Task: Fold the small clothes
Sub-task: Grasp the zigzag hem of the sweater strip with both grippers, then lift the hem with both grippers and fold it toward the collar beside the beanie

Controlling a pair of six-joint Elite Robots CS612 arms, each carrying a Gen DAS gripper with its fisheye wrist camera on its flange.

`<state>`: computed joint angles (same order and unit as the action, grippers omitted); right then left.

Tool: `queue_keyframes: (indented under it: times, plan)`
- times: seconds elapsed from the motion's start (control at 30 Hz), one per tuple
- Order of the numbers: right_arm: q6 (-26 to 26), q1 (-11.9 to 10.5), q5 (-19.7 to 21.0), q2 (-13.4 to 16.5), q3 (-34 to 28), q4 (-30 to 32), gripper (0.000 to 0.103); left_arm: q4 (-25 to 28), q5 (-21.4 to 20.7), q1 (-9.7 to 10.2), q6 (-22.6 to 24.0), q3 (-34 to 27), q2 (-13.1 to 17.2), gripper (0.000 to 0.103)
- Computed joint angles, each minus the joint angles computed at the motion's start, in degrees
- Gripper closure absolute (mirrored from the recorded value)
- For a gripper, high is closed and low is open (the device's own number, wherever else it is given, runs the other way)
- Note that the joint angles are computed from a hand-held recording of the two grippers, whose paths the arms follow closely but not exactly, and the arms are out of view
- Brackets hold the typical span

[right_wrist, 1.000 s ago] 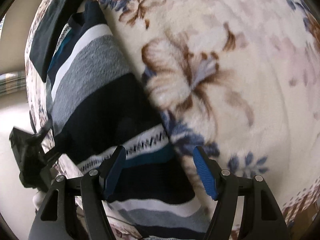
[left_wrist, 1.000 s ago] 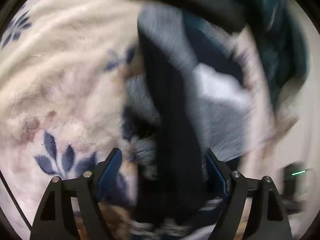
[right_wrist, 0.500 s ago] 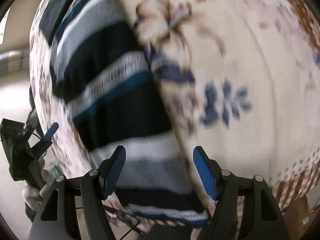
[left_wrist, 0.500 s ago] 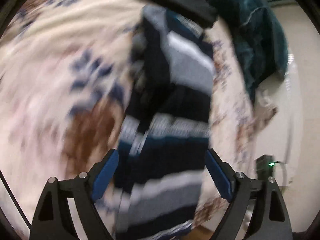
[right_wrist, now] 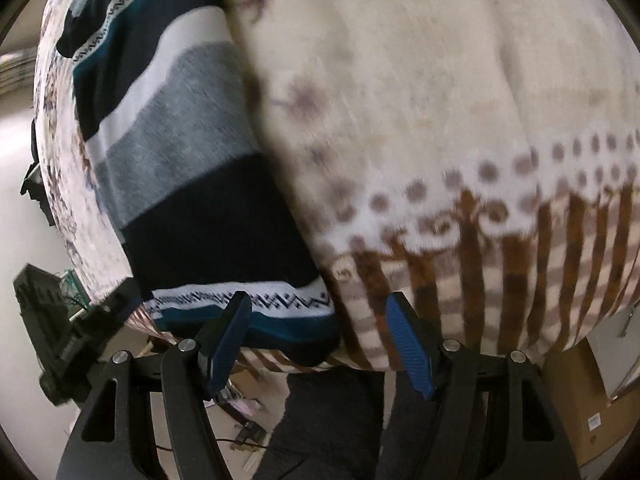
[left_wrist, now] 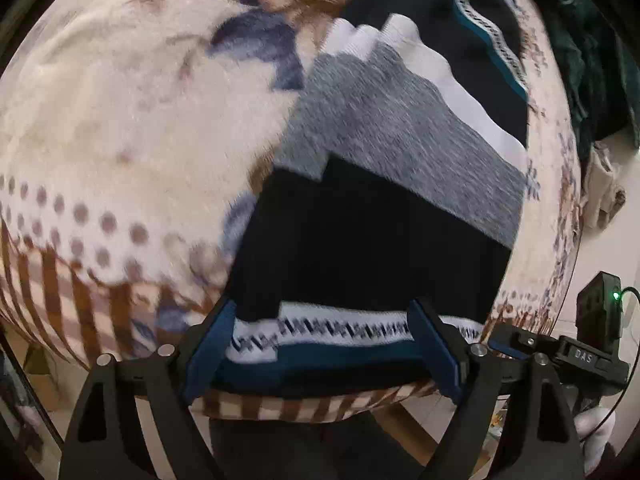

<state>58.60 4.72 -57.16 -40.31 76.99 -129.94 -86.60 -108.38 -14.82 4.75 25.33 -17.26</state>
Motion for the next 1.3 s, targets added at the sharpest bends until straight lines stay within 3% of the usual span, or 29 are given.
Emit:
queue_keyframes:
  times: [0.07,0.17,0.23,0.3,0.37,0.47,0.57,0.63,0.73,0.8,0.87,0.9,0.93,0.97,1.0,1.03,1.2,1.3]
  plan:
    - [0.35,0.64,-0.64,0.36,-0.08,-1.55,0.031,-5.15,0.14,-0.19,0.41,5.44,-2.58,0.028]
    - [0.18,1.25,-0.48,0.75,0.21,-2.65,0.031,-7.45,0.24,-0.11,0.25,8.05,-3.68,0.052]
    - [0.17,1.58,0.51,1.37,0.07,-3.21,0.031,-8.61,0.64,0.14,0.08,8.84,-4.04,0.089]
    - [0.92,2.13,1.26,2.8,-1.48,-3.6,0.037,-10.47,0.09,1.12,0.61,10.39,-4.73,0.098]
    - [1.75,2.57,1.4,3.05,-1.37,-5.03,0.091,-13.22,-0.3,1.46,0.82,12.19,-5.85,0.098]
    - [2.68,3.73,-2.06,2.33,-1.65,-5.33,0.093,-14.54,-1.28,1.75,2.68,13.87,-7.2,0.098]
    - [-2.21,5.45,-6.99,1.81,-3.96,-1.96,0.093,-13.7,-2.98,2.13,2.09,14.11,-7.45,0.098]
    - [-3.06,6.11,-7.44,1.96,-4.8,-1.77,0.094,-14.13,-2.25,2.24,1.51,14.26,-7.45,0.098]
    - [-5.25,6.4,-7.81,2.61,-6.52,1.05,0.094,-15.15,2.84,1.95,2.05,14.07,-7.02,0.098]
    - [-3.6,6.35,-6.82,3.97,-8.09,2.13,0.093,-11.97,1.95,2.38,2.69,10.69,-5.07,0.097]
    - [0.46,6.0,-3.31,5.77,-9.59,1.29,0.075,-8.7,-2.46,3.04,1.44,7.38,-3.28,0.096]
    - [2.32,5.66,-2.04,5.83,-8.93,0.17,0.073,-8.39,-4.05,3.24,1.59,6.97,-3.02,0.088]
    - [4.43,5.37,-1.19,5.66,-7.56,-3.35,0.065,-8.46,-5.33,3.35,2.38,6.97,-2.89,0.061]
    - [6.4,5.22,-1.15,5.51,-6.25,-7.58,0.045,-9.46,-5.34,3.35,2.83,7.75,-3.17,0.045]
    - [7.18,5.21,-1.49,5.53,-5.6,-10.06,0.034,-11.2,-4.53,3.27,3.2,9.04,-3.64,0.025]
    - [7.64,5.14,-1.32,5.58,-4.79,-12.56,0.025,-12.17,-3.66,3.17,3.3,10.13,-3.91,0.024]
    - [12.08,4.96,4.71,8.64,-4.85,-21.96,0.025,-9.46,-4.51,3.3,1.69,8.8,-1.93,0.024]
    - [16.83,4.57,4.8,9.39,-3.83,-30.41,0.024,-10.49,-5.85,3.29,-0.44,9.01,-2.13,0.025]
